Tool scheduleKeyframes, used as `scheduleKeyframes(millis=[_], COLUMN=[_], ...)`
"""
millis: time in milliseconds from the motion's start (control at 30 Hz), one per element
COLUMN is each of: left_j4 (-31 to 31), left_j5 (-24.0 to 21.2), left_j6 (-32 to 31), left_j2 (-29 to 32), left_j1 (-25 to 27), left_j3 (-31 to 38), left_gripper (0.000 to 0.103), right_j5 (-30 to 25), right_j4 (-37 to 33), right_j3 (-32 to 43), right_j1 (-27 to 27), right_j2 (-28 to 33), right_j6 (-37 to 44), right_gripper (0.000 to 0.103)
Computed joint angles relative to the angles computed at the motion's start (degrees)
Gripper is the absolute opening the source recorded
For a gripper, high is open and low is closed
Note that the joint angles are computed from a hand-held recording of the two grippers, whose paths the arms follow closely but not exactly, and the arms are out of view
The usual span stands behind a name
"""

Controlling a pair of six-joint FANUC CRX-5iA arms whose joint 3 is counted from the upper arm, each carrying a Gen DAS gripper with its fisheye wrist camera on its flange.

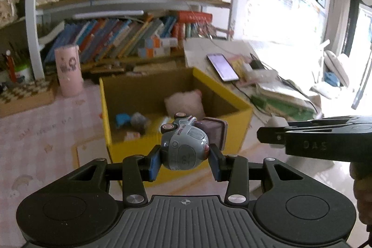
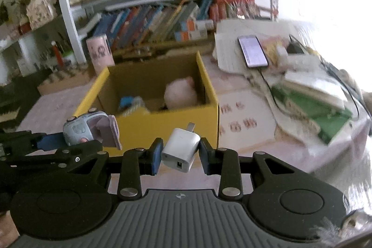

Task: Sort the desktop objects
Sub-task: 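Lower the toy car into the yellow box with the left tool while the right tool lowers the plug inside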

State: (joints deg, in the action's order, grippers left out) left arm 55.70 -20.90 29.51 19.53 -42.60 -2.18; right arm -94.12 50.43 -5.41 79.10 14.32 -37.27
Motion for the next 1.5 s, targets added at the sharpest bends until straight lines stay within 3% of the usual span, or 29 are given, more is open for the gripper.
scheduleKeyframes(millis=[133,267,467,600,933,1133,1367,1500], left_j4=[-1.9,-17.8,-42.2,-52.3,-59.2,-61.7,-62.3,-64.7], left_j5=[3.9,2.0,-6.4,-12.7,-22.0,-27.0,-27.0,-23.3], left_j6=[2.4,19.0,43.1,52.0,57.4,56.9,56.3,59.7], left_j2=[2.0,5.5,12.1,16.5,23.9,27.6,28.3,26.7], left_j1=[-1.0,0.4,1.0,0.3,-1.0,-1.7,-1.9,-2.2], left_j3=[3.0,11.1,26.7,35.9,49.4,56.1,56.9,54.1], left_gripper=[0.041,0.041,0.041,0.041,0.041,0.041,0.041,0.043], right_j5=[2.1,5.4,12.2,17.2,27.9,32.4,35.9,37.0], right_j4=[3.1,5.7,8.0,8.7,5.8,0.7,-2.7,-5.8], right_j3=[-3.5,-6.3,-9.1,-9.6,-6.7,-4.8,-3.1,-1.0], right_j1=[-1.8,-4.6,-9.8,-13.6,-22.5,-25.8,-28.1,-29.2], right_j2=[-2.8,-5.1,-7.3,-7.8,-6.3,-5.2,-4.0,-2.6], right_j6=[2.6,5.8,10.7,14.2,24.6,29.5,34.1,38.5], right_gripper=[0.031,0.031,0.031,0.031,0.031,0.031,0.031,0.031])
